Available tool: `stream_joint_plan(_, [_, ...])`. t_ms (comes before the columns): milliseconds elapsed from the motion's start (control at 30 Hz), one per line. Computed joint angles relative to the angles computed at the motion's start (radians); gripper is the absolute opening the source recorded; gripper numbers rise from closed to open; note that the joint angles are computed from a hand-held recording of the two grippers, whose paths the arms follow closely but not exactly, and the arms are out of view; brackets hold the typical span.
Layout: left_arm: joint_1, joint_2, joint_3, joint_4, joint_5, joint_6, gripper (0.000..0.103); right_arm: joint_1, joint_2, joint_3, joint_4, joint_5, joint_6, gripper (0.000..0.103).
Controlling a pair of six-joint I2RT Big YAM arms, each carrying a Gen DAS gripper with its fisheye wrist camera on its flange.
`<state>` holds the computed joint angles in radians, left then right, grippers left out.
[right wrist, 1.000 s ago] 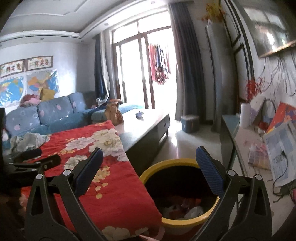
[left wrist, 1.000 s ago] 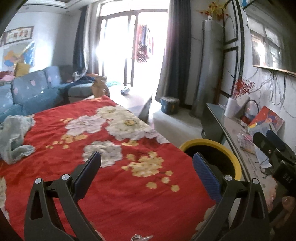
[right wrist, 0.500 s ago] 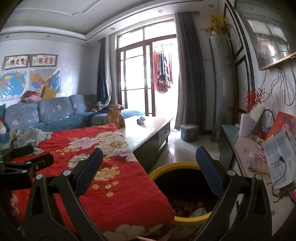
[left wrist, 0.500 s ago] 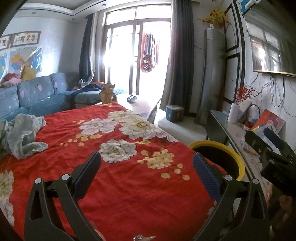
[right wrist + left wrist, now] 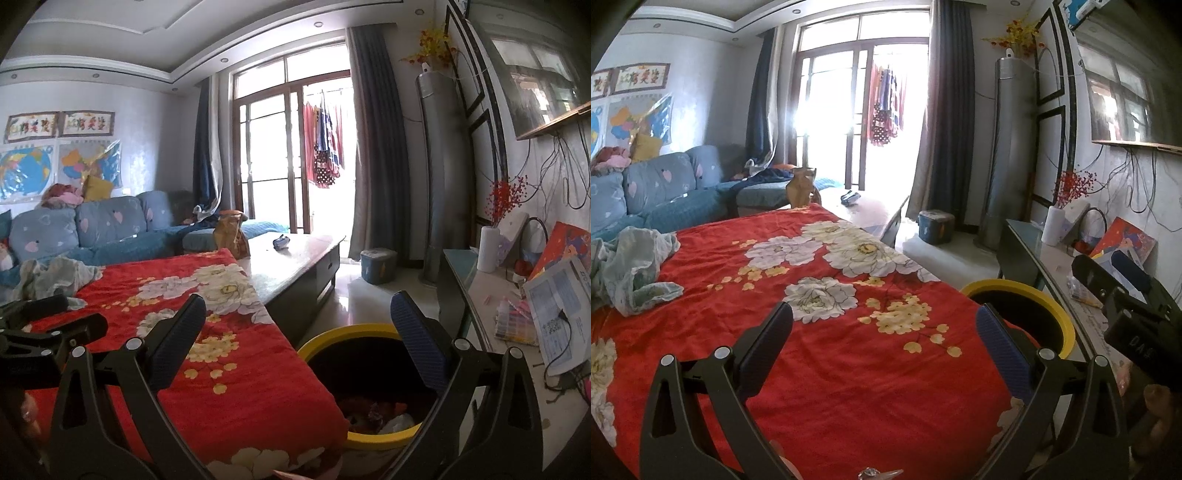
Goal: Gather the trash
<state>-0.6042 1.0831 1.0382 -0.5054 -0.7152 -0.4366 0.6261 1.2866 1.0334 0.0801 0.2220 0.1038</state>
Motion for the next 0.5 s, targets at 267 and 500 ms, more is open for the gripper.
stream_joint_plan(267, [-0.002,-0.002,0.001,-0.002,-0.003,-0.003,0.097,-0.001,0.0,0.001,0.0,-0.002,-0.001,0.092])
stream_joint_plan(500, [-0.001,-0.005,-0.002,0.002,-0.005,-0.002,0.097,-0.001,-0.002,0.001,-0.003,0.0,0.004,0.092])
